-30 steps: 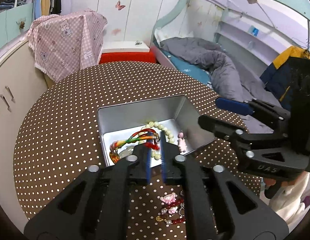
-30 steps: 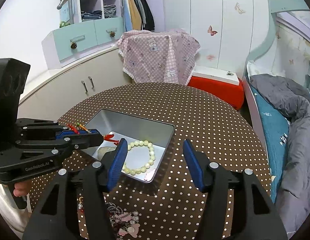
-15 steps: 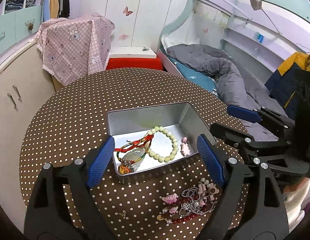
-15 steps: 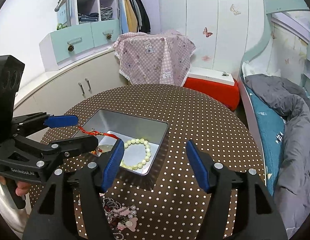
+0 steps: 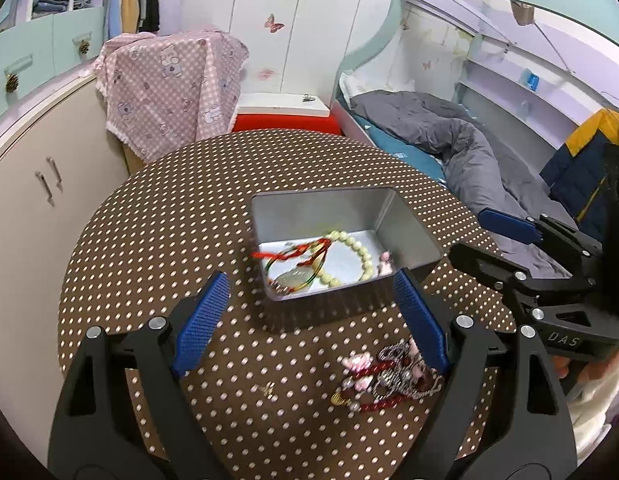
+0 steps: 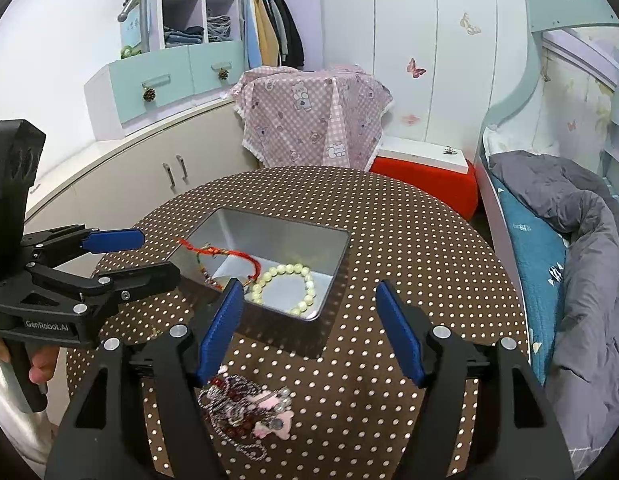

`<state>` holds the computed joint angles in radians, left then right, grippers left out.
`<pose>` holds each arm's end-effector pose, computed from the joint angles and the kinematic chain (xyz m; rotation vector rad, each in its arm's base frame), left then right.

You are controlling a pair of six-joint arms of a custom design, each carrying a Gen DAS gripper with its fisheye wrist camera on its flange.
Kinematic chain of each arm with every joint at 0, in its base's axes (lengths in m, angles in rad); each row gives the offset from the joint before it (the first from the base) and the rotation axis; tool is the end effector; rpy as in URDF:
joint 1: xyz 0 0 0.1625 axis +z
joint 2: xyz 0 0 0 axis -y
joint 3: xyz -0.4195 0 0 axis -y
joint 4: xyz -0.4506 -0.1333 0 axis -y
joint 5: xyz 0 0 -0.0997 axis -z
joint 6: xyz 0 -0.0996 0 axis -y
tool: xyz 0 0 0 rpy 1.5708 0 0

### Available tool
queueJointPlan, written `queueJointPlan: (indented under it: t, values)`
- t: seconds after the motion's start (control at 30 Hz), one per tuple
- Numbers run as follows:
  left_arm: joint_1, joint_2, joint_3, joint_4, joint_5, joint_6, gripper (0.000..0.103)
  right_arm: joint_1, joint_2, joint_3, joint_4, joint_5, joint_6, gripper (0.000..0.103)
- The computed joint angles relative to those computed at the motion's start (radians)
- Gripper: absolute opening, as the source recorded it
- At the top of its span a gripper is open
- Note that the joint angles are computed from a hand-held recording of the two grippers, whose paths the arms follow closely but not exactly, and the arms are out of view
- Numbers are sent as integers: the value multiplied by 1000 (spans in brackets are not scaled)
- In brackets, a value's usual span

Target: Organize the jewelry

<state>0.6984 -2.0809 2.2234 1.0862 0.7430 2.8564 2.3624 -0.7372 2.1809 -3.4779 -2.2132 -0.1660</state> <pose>0.0028 -0.2675 0.3677 0.5334 2.4096 -0.9472 0.4022 -0.2937 -0.0292 0.9960 -2.3527 0.8326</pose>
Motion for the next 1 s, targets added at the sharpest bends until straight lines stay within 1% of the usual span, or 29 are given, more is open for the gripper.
queueJointPlan:
  t: [0.17, 0.3, 0.47, 0.63, 0.67, 0.73, 0.77, 0.8, 0.83, 0.87, 0.97, 1.0]
  values:
    - [-26, -52, 36, 74, -33, -82, 83, 13, 9, 5, 12, 1, 21, 66]
    - [-20, -78, 63, 121, -44, -130, 83, 23, 19, 9, 30, 10, 40, 66]
    - [-7, -109, 91, 154, -35, -151, 83, 26, 33, 8, 65, 23, 65, 67]
    - [-40, -138, 144, 192, -43, -188, 82, 29, 43, 10, 97, 29, 95, 67]
    - [-52, -143, 156, 199, -52, -196, 79, 31, 45, 10, 102, 28, 101, 67]
    - [-73, -145, 180, 210, -64, -205, 61, 34, 47, 13, 107, 26, 111, 67]
    - [-49, -138, 174, 179, -49, -160, 58, 35, 47, 14, 109, 26, 116, 67]
    - [-47, -139, 180, 173, -44, -155, 49, 36, 48, 15, 112, 24, 120, 67]
    - [-31, -133, 177, 151, -43, -128, 40, 37, 47, 16, 113, 22, 123, 67]
    - [-5, -125, 173, 117, -38, -84, 36, 36, 47, 18, 112, 20, 125, 67]
    - [74, -98, 148, 38, -11, 17, 31, 37, 45, 20, 118, 14, 134, 67]
    - [95, -96, 142, 17, -4, 48, 28, 37, 45, 21, 119, 10, 135, 67]
